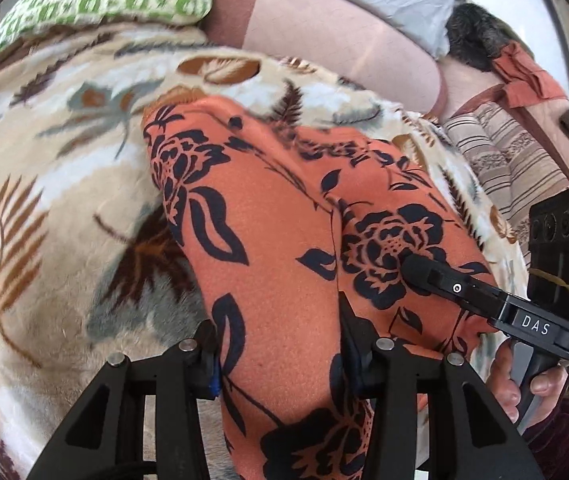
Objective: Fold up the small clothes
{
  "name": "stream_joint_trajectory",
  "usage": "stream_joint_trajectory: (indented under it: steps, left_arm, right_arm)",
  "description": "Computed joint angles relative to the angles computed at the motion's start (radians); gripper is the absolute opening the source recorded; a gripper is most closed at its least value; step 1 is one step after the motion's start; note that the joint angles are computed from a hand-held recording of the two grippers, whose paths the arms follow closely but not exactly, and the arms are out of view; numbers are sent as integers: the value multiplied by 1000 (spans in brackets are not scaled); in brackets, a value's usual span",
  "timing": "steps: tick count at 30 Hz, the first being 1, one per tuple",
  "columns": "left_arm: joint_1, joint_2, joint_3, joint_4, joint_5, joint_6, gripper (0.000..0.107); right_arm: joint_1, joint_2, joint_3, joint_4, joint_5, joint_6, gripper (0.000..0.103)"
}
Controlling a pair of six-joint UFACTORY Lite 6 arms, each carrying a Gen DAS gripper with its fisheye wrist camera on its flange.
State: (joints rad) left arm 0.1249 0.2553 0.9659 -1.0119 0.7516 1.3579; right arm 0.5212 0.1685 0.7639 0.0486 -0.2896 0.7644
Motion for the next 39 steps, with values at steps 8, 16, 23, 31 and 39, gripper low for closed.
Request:
stream_joint_trajectory:
  steps: [8,16,23,31,39]
  left_arm:
    - [6,12,12,44,-7,-60,65]
    - [124,-231,-134,27,-32,24,66]
    - [130,-405,-309,45,-167,88,66]
    - [143,-345,-347,20,-212,122,80]
    - [294,-650,-449,43,-98,146,80]
  right_arm:
    - [-64,115,54,-279,15,325,50]
    - [-39,-98,-88,273,60,-152,60]
    - [166,-407,-245,982,-156,-846,47]
    - [297,6,82,1707,-91,-1578,35]
    - [370,-150,-24,1754,-104,-1511,37]
